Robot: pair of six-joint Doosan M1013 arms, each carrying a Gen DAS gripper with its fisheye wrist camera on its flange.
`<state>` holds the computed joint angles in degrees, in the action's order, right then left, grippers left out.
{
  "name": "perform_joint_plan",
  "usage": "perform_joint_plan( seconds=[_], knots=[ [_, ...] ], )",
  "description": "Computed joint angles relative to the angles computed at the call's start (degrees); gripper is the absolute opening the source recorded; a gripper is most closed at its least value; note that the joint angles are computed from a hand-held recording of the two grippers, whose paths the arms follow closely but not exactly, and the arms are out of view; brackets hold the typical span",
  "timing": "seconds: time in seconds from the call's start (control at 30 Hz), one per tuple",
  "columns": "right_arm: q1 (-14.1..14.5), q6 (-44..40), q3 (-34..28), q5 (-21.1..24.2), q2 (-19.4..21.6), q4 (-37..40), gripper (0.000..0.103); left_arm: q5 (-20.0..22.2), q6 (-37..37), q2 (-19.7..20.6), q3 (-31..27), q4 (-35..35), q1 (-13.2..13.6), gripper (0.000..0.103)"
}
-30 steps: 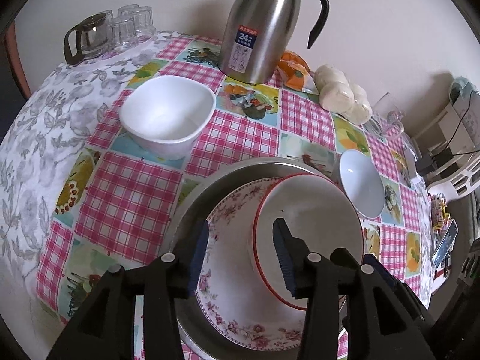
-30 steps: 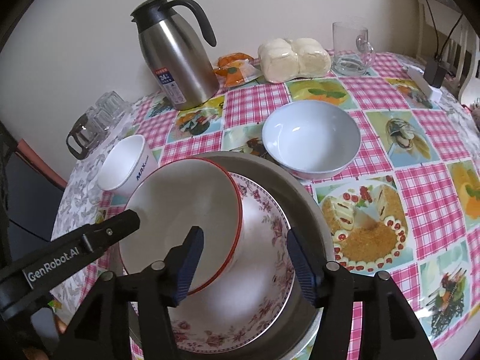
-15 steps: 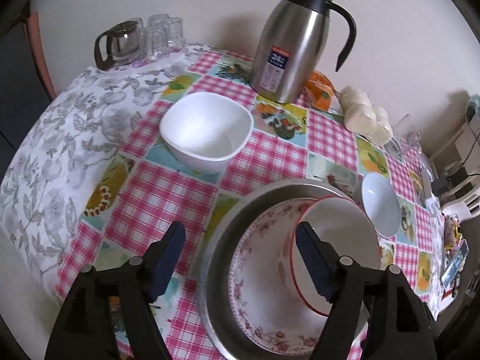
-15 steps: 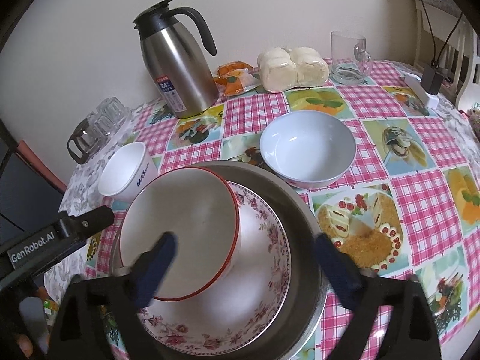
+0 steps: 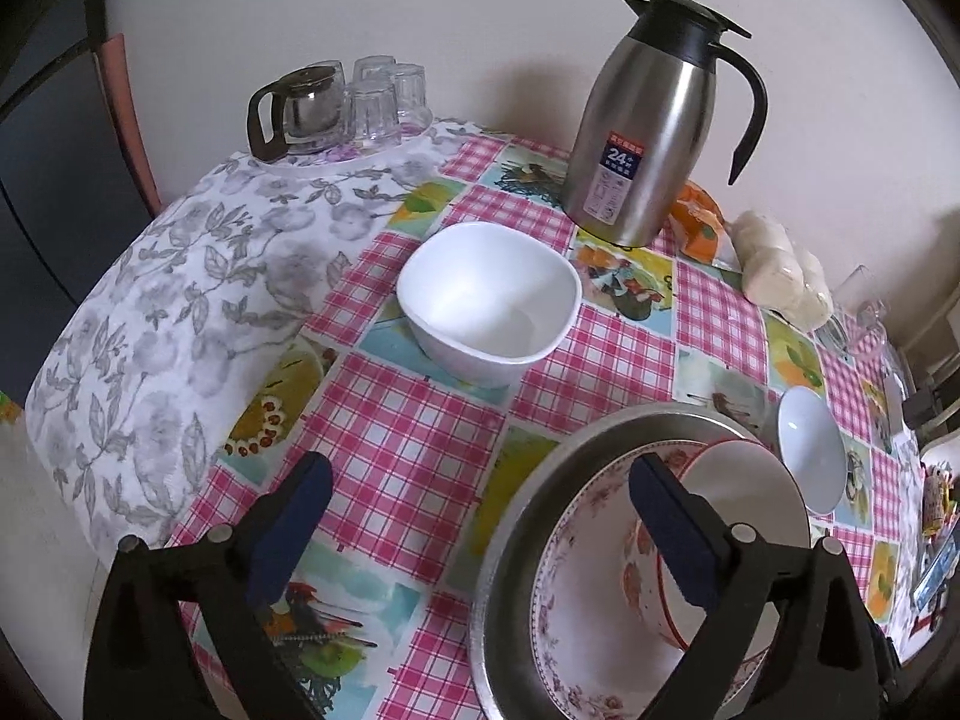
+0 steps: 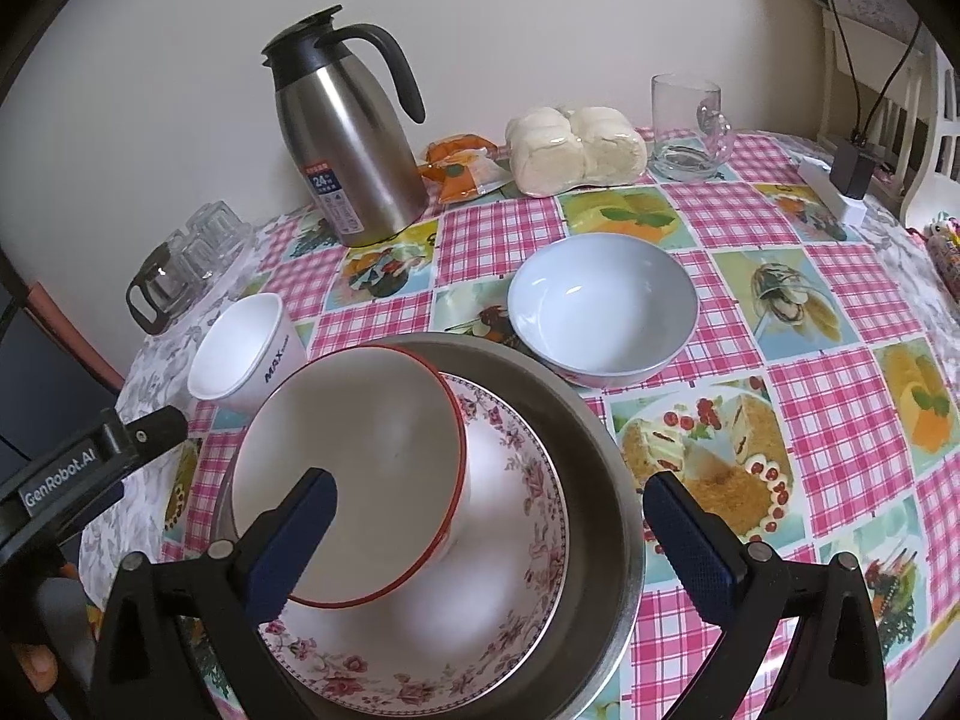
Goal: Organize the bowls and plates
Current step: 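Move the left tool toward the white square bowl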
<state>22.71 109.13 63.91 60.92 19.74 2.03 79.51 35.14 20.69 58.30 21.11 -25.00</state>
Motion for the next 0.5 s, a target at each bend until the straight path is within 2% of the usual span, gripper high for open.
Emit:
perform_joint_plan(
  seconds=[0.2,0.5],
  knots=[
    [0.32,-0.26,0.13,-0.93,-0.34,-1.04,0.103,1.60,0.83,0.36,-0.40,2.12,-0.21,0.099],
    [1.39,1.10,1.57,-8.16,-2.46,-4.61,0.103,3.83,-2.86,-0.88,0.71,6.03,0.53,0.099]
  ],
)
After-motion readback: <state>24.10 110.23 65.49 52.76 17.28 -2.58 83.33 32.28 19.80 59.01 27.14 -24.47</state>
